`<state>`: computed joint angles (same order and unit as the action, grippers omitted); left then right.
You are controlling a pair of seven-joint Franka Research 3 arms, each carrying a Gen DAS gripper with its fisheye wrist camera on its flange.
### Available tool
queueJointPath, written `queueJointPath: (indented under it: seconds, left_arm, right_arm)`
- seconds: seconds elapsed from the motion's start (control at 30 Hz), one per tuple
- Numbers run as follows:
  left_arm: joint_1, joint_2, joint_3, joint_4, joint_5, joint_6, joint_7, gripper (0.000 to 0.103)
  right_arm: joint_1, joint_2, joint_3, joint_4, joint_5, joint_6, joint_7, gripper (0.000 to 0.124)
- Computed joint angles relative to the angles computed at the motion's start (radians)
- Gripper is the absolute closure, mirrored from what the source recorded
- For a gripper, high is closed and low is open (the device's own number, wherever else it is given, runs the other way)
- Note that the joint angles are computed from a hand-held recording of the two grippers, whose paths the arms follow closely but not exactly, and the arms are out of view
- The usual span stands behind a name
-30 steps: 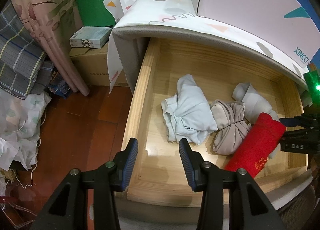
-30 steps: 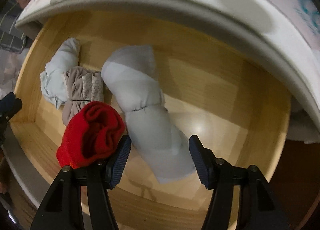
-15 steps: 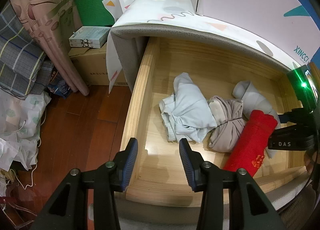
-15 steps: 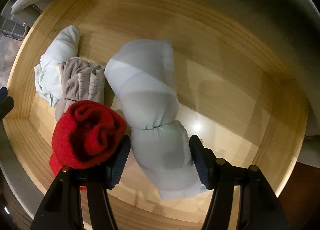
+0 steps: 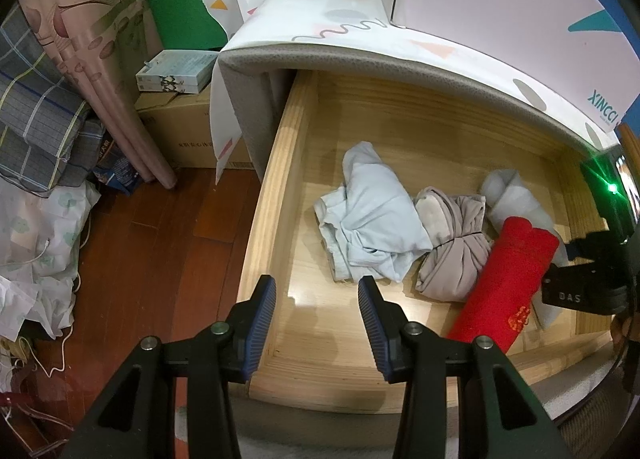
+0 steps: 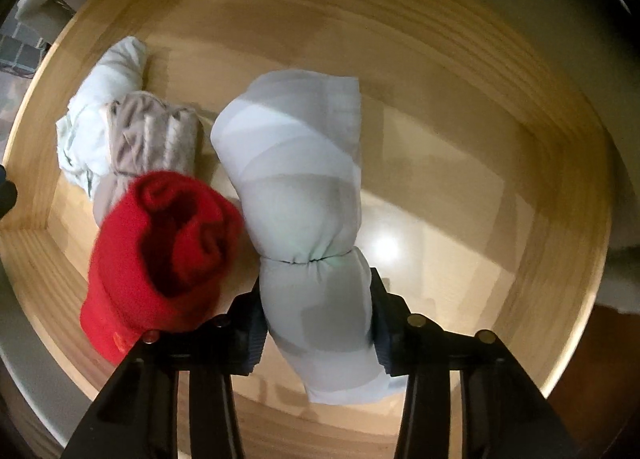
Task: Take underwear out of drawer
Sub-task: 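Reach the right tool into the drawer and grasp the long white rolled cloth, then grasp the red sock with the left tool while the right tool holds the white roll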
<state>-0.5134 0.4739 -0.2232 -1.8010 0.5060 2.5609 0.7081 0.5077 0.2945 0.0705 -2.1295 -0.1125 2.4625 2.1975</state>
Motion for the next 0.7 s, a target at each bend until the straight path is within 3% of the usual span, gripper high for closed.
queueJointPath:
  seconds: [0.2,0.7]
  left_arm:
    - [-0.005,0.003,0.002,0.005,0.006,-0.004,-0.003,0.059]
    - [-0.021,0.009,0.001,0.025,0.018,-0.026,0.023,0.059]
  right_arm:
    - [-0.006,-0.044,0.0,-0.058,0.018,-0.049,0.062,0.085]
    - [-0.042,-0.143,0.024,-0.203,0.034,-0.037,0.255,0.089]
